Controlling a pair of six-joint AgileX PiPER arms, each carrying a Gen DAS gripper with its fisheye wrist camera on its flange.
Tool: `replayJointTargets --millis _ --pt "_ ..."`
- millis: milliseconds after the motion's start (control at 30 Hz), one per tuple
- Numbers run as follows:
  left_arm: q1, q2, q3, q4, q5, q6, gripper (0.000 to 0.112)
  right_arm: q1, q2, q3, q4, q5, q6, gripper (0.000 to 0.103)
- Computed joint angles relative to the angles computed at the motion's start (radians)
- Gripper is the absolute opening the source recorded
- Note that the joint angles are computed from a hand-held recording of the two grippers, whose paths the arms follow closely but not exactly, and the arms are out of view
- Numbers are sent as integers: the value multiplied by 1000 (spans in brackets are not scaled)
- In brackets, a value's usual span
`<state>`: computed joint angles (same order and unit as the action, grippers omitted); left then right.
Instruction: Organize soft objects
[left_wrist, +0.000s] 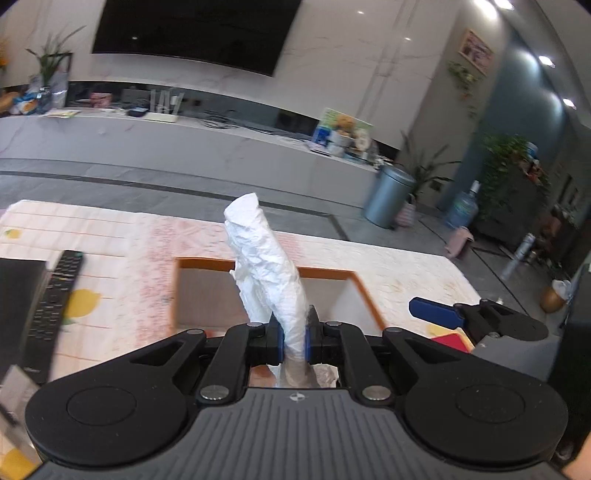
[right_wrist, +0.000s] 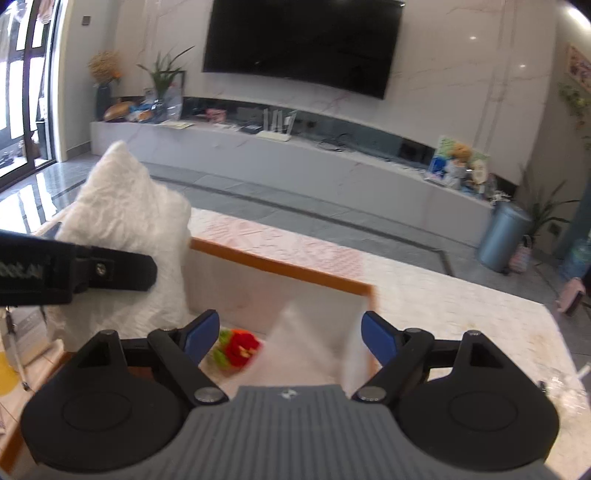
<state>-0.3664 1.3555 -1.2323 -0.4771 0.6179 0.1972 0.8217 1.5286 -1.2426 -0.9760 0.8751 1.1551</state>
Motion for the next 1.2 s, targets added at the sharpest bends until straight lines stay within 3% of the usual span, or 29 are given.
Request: replayJointTargets --millis 200,300,367,500,600,667,833,900,1033,1067,1133,1167,1200 --pt "-25 74 -25 -321 -4 209 12 16 -135 130 -50 65 68 83" --pt "-11 203 -83 -369 108 190 15 22 -166 167 -56 95 73 83" --pt "-11 300 -124 -305 172 98 15 10 -185 189 -32 79 67 83" --pt "-39 375 -155 -66 176 -145 16 21 -199 228 -28 66 60 81" --pt "-56 356 -151 11 163 -206 25 21 -213 250 -16 43 70 81" --pt "-103 341 -175 175 177 -344 49 25 -214 255 -18 42 74 81" --pt "-221 283 -169 472 201 -545 78 46 -211 266 -27 58 95 81" --pt "-256 240 -141 572 182 -631 78 51 -214 270 -27 63 105 81" --pt "-256 142 -86 637 131 -697 81 56 -224 273 -19 67 104 81" --pt "-253 115 -69 644 117 -699 83 53 -233 275 -3 50 83 78" --pt "-257 90 -71 687 106 -724 84 19 -256 270 100 -25 -41 42" --pt "-270 96 -89 725 110 -752 84 -4 -262 265 164 -62 -114 37" --pt "-279 86 -83 760 107 -772 84 -21 -258 259 214 -94 -173 26"
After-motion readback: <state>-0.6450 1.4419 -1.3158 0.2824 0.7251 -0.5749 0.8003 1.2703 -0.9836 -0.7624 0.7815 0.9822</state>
